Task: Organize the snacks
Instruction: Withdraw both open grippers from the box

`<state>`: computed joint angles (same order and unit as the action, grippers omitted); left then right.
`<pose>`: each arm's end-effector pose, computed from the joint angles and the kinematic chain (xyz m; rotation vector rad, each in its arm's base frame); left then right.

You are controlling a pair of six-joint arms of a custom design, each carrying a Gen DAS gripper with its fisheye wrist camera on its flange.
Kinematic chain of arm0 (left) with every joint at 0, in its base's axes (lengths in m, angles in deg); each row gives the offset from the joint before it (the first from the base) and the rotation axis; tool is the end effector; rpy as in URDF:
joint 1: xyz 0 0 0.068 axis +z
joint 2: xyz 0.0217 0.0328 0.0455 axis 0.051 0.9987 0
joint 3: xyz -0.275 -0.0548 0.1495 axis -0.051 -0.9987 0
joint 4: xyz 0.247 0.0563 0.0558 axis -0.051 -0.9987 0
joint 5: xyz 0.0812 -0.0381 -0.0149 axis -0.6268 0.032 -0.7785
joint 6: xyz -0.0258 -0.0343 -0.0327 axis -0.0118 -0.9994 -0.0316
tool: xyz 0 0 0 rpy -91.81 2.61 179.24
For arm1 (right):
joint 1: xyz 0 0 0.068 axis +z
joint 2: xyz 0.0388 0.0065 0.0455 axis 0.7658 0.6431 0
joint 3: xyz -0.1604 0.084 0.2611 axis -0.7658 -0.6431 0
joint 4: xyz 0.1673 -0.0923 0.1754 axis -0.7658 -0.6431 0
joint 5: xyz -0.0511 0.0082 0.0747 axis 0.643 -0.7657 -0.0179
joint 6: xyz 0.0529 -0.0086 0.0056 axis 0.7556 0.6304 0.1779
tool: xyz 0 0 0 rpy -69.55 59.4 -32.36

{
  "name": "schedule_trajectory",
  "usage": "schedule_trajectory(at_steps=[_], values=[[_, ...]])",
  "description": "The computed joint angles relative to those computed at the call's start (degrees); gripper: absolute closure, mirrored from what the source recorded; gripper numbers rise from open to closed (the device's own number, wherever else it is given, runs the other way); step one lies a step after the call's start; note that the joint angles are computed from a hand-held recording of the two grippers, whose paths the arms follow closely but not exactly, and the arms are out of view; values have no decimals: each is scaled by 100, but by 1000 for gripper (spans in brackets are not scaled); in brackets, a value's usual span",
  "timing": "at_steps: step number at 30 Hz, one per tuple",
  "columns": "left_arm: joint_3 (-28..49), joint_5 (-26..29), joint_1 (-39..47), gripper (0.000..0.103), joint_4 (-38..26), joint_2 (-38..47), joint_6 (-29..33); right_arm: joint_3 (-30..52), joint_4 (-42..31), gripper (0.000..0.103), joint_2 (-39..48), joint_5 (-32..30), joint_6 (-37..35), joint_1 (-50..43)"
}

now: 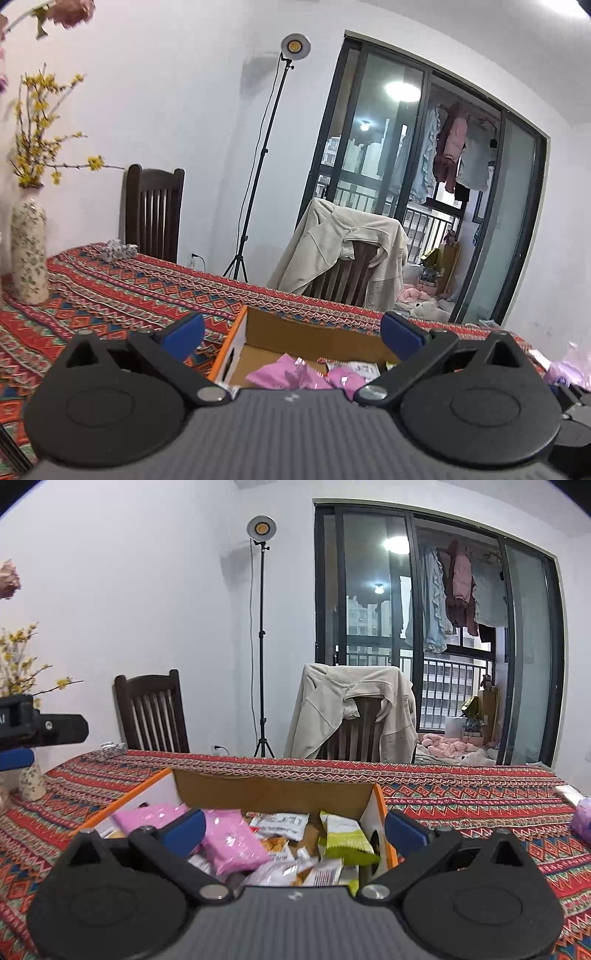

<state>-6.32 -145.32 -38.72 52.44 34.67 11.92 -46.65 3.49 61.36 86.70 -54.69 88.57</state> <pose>0.1579 -0.0999 0.2306 -0.5063 1.7447 0.0829 0.3042 0.2373 0.1326 -0.4509 1.8057 0.4231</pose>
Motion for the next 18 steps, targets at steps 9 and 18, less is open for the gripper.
schedule_trajectory(at_steps=[9, 18], values=[[541, -1034, -2150, 0, -4729, 89, -4154, -1667, 1079, 0, -431, 203, -4, 392], [362, -485, -3886, 0, -6694, 1365, -7645, -2708, 2061, 0, 26, 333, 194, 711]])
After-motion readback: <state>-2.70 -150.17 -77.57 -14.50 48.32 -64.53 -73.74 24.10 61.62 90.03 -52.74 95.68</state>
